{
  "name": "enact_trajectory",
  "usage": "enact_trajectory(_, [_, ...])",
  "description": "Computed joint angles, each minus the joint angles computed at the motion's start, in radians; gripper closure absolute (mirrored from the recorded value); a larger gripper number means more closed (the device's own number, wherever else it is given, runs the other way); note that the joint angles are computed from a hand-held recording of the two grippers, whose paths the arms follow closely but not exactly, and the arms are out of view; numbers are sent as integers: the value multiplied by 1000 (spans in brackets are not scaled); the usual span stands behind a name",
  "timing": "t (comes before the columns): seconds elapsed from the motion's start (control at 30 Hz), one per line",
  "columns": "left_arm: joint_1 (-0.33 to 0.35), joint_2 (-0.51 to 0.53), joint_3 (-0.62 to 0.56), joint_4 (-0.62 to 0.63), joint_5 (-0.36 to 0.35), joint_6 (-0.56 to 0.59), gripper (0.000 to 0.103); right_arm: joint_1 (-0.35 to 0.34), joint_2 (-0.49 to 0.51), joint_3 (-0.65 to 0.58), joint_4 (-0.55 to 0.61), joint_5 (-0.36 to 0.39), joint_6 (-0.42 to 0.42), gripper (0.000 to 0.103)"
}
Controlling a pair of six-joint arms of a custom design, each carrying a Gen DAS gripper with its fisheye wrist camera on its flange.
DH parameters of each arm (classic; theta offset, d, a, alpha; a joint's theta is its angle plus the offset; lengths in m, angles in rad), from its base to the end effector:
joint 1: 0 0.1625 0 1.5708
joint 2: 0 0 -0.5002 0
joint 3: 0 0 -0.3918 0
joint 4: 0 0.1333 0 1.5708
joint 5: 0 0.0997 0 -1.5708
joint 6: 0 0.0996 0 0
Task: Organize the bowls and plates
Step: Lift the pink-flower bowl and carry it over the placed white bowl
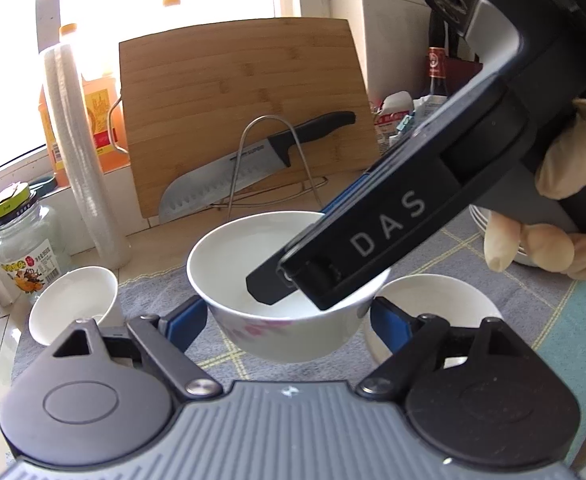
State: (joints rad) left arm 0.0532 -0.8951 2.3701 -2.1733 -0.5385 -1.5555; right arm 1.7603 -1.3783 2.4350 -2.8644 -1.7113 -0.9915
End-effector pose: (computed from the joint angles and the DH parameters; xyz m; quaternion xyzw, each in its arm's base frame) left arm -0.3631 -0.2385 0.0536 0.1936 0.7921 -0.4345 0.3826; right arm 0.1941 -0.3786 0.2398 0.5446 -0.8274 0.0813 0.1102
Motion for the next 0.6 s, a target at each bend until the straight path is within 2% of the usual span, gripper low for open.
enact_trajectory(0.33, [-9, 69, -24, -150, 13, 110, 15, -53, -104, 18, 33, 3, -17, 21])
enact_trajectory(0.6, [0, 128, -48, -265, -14, 212, 15, -107, -176, 27, 74, 0, -34, 21])
